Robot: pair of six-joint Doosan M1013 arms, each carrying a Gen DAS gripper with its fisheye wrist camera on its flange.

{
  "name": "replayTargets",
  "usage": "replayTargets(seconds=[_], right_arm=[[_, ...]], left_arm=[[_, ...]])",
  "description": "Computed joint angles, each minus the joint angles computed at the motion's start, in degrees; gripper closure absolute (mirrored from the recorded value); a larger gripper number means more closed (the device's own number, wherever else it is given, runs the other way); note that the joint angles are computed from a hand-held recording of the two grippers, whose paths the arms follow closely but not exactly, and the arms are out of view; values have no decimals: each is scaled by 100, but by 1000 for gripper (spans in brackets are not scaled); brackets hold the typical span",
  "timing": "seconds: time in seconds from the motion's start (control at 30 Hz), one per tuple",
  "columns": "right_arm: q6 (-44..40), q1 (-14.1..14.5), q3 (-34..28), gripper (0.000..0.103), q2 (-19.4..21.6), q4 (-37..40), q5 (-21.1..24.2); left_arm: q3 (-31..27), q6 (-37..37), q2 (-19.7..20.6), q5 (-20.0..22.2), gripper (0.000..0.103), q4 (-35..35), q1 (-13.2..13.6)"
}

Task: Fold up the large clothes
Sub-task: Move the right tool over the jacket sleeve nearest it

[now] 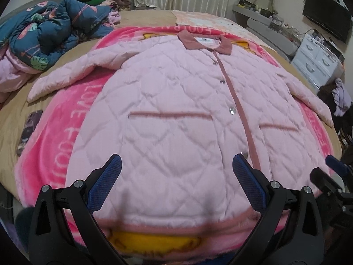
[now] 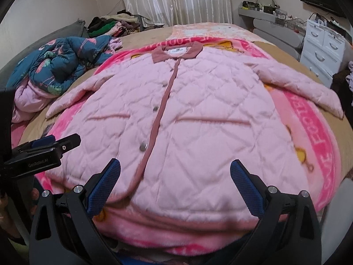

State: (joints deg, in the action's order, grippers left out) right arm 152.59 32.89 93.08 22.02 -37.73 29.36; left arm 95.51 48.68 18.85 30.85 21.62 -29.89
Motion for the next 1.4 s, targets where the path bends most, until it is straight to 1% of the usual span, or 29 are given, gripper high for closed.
replayTargets(seconds=[0.07,0.2,0.3,0.43,0.67,0.97,1.03,1.17,1.27,1.37,1.4], right_arm=[[-98,-66,-113,4,28,41,1],[-205,-201,-361,4,97,41,88],[-440,-353,-537,4,151,294,83],[-471,-525,-679,4,203,389,128],[-352,-828,-915,4,325,344,391],[-2,-1269,-960,4,378,245,536],[64,-1367,-923,4,368,253,494],[308,-1668,-827,4,369,398,512],[576,-1884,-756,4,384,439,615],[747,-2076,-695,4,407,509,682],[827,-2177,-649,4,413,564,663]], left_arm=[[-141,251,61,-26,9,-234,51],[-436,261,191,-16,9,-200,90],[-704,457,317,57,9,-348,114],[-1087,724,516,202,9,-518,136],[-1835,1277,969,602,9,-977,156],[-2795,1935,1626,1104,9,-1386,130],[-3002,2000,1765,1218,9,-1383,109],[-3475,1998,2094,1492,9,-1293,47],[-3743,2167,2284,1618,9,-1505,44],[-3989,2253,2457,1717,9,-1571,21],[-4096,2309,2528,1764,9,-1628,15]])
